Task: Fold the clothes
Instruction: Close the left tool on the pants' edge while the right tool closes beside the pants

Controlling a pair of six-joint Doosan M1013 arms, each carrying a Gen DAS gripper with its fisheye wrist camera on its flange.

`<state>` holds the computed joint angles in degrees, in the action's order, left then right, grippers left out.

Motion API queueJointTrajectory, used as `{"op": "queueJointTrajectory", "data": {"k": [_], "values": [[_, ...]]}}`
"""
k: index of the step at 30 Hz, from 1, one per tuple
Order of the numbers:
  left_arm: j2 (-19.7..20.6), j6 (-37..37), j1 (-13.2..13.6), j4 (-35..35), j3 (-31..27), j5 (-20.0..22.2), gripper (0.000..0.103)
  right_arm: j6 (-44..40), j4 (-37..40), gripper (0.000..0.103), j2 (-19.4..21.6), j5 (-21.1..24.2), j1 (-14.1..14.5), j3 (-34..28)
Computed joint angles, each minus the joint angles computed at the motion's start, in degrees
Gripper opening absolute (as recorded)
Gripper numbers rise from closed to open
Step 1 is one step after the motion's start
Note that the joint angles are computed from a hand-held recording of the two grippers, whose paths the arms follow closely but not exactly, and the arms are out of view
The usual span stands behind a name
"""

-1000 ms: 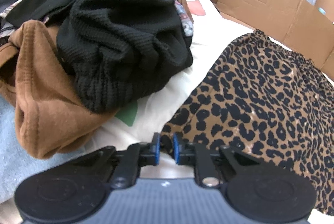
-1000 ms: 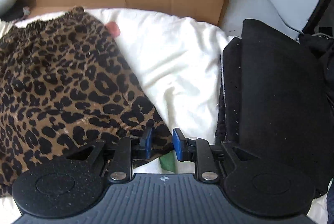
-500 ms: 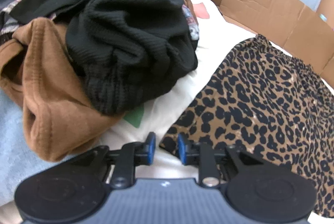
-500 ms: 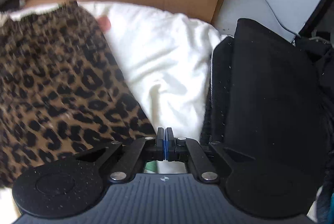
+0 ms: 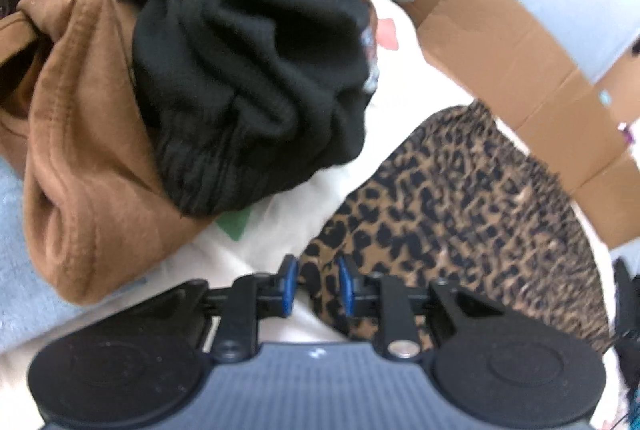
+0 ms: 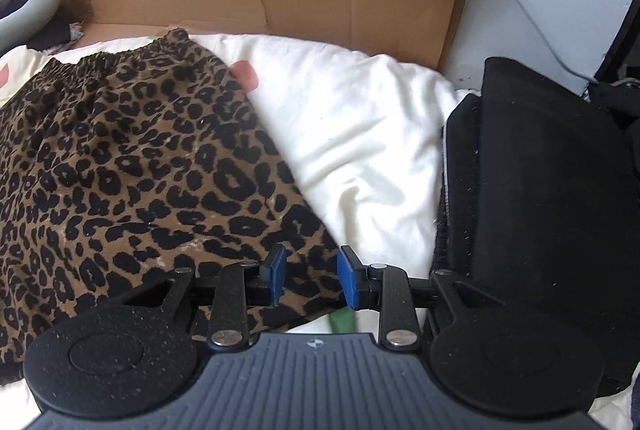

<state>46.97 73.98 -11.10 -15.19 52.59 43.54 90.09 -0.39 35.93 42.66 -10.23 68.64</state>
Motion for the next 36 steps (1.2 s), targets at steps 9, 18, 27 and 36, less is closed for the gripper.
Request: {"op": "queueJointTrajectory", "data": {"k": [9, 18, 27, 36], "values": [[1.5, -0.6, 0.3, -3.1, -1.4, 1.8, 0.023, -1.6, 1.5, 0.035, -0.4, -0.5, -0.2, 0.8], [0.9, -0.7, 0.4, -4.2, 0.0, 1.2, 0.007, -3.6, 1.5, 0.036, -0.3, -0.5, -0.2, 1.1], [0.0, -2.2, -0.6, -0.2, 0.0, 0.1, 0.005, -1.9, -2.4, 0.037, 1.2, 1.3, -0.2, -0.3], [-0.9, -2.9, -1.3, 2.5, -1.7, 1.7, 0.004, -3.5, -2.5, 0.005, 1.6, 2.8, 0.1, -1.2]]}}
